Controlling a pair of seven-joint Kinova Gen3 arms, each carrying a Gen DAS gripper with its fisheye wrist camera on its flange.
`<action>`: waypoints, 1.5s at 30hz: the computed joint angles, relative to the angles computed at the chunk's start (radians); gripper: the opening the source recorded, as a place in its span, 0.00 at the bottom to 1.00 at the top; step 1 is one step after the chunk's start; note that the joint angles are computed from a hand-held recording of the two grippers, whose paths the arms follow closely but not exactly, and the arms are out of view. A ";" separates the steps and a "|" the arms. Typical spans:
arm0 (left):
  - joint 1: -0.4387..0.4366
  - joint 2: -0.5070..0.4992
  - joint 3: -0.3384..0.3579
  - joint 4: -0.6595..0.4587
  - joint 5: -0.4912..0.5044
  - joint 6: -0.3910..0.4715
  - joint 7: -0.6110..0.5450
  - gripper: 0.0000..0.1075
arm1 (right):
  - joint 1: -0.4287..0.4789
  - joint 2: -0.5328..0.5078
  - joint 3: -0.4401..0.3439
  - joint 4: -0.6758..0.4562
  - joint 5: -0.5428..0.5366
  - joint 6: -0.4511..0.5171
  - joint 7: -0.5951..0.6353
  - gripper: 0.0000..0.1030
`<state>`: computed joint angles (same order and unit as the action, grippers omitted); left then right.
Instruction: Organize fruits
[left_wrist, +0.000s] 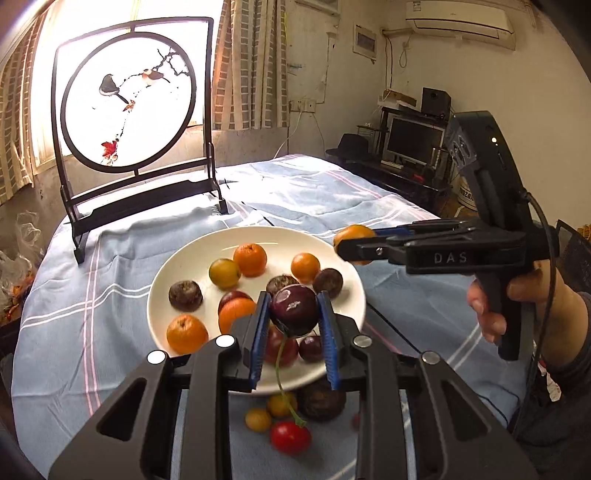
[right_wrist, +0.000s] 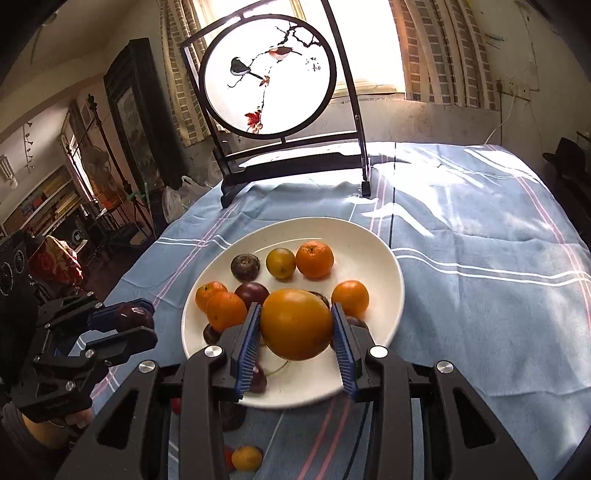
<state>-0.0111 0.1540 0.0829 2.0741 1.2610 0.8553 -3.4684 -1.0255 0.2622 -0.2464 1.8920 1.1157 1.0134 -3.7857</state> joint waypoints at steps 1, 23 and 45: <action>0.043 0.024 -0.004 -0.032 -0.007 -0.037 0.041 0.24 | 0.023 0.007 0.010 -0.006 0.000 -0.027 0.014 0.37; -0.085 -0.046 -0.043 0.129 -0.227 -0.070 0.075 0.66 | -0.193 0.106 -0.055 -0.012 -0.036 0.051 -0.071 0.46; -0.076 -0.054 -0.044 0.204 -0.191 -0.146 0.016 0.66 | -0.241 0.220 0.094 -0.193 -0.200 -0.048 0.224 0.27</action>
